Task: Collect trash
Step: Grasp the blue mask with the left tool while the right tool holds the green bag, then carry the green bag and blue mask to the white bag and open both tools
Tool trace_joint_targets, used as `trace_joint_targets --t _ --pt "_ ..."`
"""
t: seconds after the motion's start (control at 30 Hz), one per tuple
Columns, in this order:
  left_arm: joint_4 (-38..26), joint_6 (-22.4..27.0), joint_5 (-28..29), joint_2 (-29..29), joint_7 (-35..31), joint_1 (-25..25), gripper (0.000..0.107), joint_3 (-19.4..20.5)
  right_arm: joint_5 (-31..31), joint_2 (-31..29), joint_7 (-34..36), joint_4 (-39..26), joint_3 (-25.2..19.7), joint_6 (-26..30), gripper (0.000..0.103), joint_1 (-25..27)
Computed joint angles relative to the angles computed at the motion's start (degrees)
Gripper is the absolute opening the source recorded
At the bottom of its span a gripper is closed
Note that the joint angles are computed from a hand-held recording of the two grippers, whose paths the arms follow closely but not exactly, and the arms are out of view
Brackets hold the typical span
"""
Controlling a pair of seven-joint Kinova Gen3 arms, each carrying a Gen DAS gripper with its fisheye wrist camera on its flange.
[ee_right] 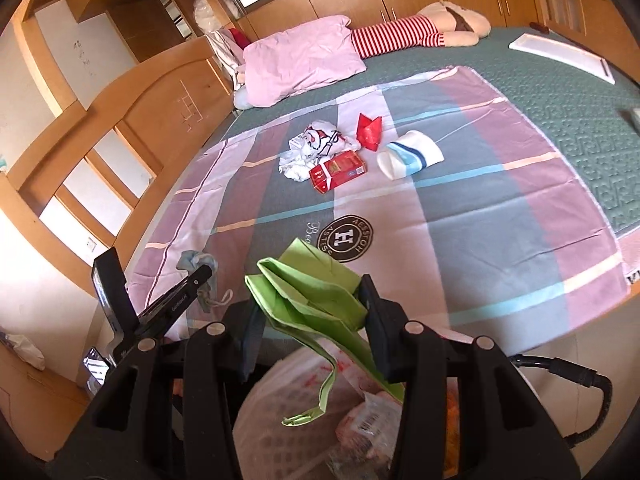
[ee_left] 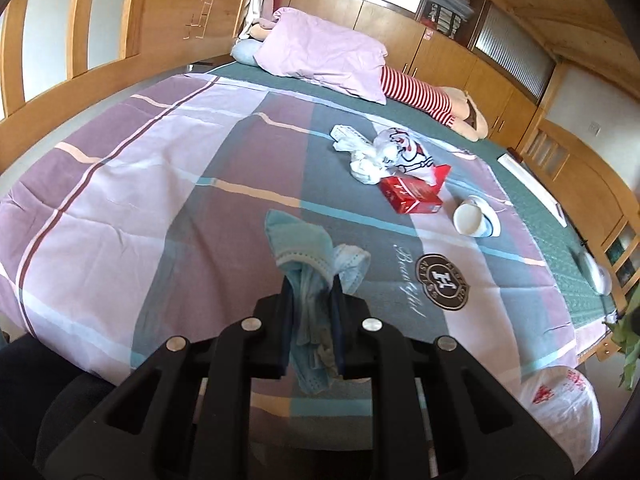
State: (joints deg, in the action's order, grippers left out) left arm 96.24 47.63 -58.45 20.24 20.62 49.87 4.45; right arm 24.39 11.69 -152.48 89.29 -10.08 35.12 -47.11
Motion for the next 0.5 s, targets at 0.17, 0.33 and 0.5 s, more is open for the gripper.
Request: trace_joint_targets --t 0.17,0.33,0.5 --pt "3.5 -3.6 -3.1 -2.0 6.1 0.5 0.017 -0.1 0.6 -2.6 -1.5 2.8 -1.1 4.2 0.045 -0.3" --pt "4.0 -3.5 -4.7 -2.2 6.8 0.7 0.017 1.5 -2.1 -1.6 -1.4 3.7 -2.9 10.0 0.046 0.1" --pt "3.7 -3.9 -4.2 -2.0 5.2 0.6 0.017 2.1 -5.1 -0.1 0.3 3.0 -3.1 13.9 0.065 0.1"
